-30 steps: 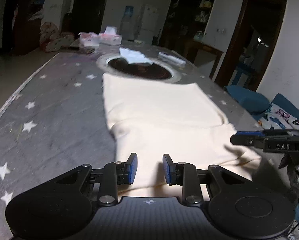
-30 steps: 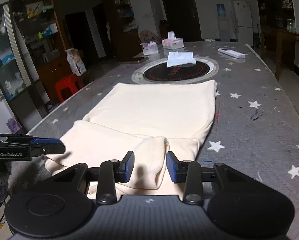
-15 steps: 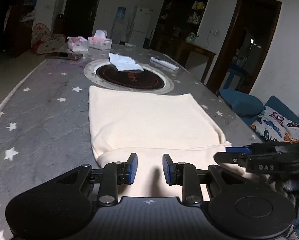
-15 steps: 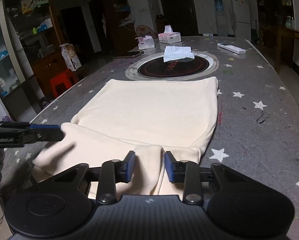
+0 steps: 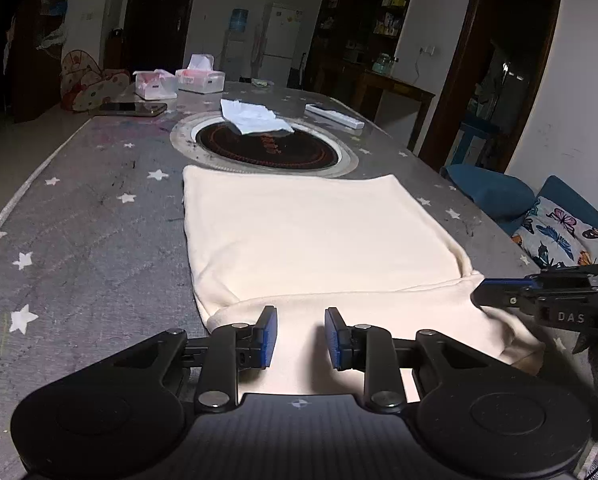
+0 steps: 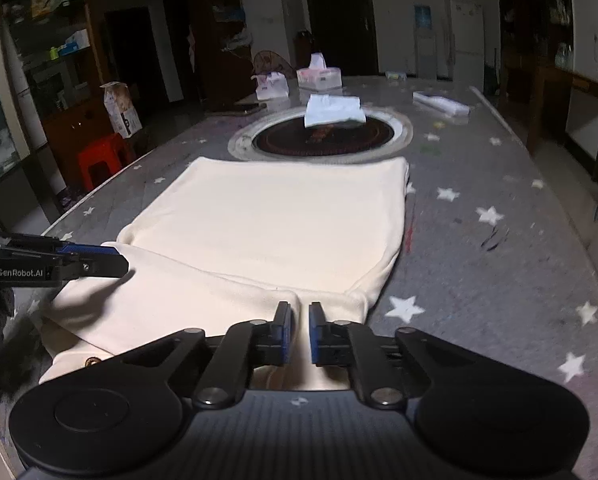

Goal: Fold clothes

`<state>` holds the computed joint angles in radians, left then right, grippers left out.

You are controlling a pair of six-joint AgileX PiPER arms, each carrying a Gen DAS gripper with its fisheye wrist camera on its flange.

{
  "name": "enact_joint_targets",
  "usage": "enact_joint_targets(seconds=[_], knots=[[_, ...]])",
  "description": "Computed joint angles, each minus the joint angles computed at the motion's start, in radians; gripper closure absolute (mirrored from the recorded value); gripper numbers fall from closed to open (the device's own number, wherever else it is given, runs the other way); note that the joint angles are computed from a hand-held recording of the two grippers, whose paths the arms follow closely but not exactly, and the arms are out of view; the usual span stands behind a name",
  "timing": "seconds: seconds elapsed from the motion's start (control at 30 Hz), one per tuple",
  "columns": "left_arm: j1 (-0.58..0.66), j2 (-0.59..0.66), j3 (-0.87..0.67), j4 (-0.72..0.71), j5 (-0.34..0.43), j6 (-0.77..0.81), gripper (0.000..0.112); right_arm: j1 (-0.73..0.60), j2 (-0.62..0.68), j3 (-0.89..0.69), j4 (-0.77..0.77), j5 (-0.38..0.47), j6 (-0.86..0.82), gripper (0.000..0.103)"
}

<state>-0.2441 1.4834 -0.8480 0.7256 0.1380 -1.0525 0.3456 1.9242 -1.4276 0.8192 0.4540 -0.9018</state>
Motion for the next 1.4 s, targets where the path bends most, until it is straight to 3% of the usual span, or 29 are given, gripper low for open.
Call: enact_joint_targets(seconds=[0.23,0.4,0.67,0.83,1.07,1.33,1.4], knots=[[-0.073,-0.032,0.015,-0.046,0.002,0.079,0.083,0.000,-0.090,0.111,0.134,0.047,-0.237,0.092],[-0.104,-0.024,0.031,-0.026,0.041,0.067,0.083,0.015,-0.084,0.145,0.103,0.039,-0.234,0.092],[-0.153,-0.167,0.133,0.054,0.110,0.044,0.079,0.009,-0.102,0.167,0.093,0.036,-0.259,0.092],[-0.278,-0.238,0.189,0.222,0.218,-0.029,0.075,0.007,-0.123,0.167,0.062,0.048,-0.268,0.091],[-0.457,-0.210,0.230,0.539,0.336,-0.201,0.072,-0.011,-0.203,0.228,0.009,0.066,-0.328,0.075],[-0.457,-0.131,0.229,0.798,0.311,-0.402,0.073,0.004,-0.292,0.349,-0.031,-0.008,-0.517,0.055],[-0.445,-0.132,0.228,0.831,0.296,-0.433,0.090,0.013,-0.302,0.377,-0.019,-0.035,-0.586,0.053]])
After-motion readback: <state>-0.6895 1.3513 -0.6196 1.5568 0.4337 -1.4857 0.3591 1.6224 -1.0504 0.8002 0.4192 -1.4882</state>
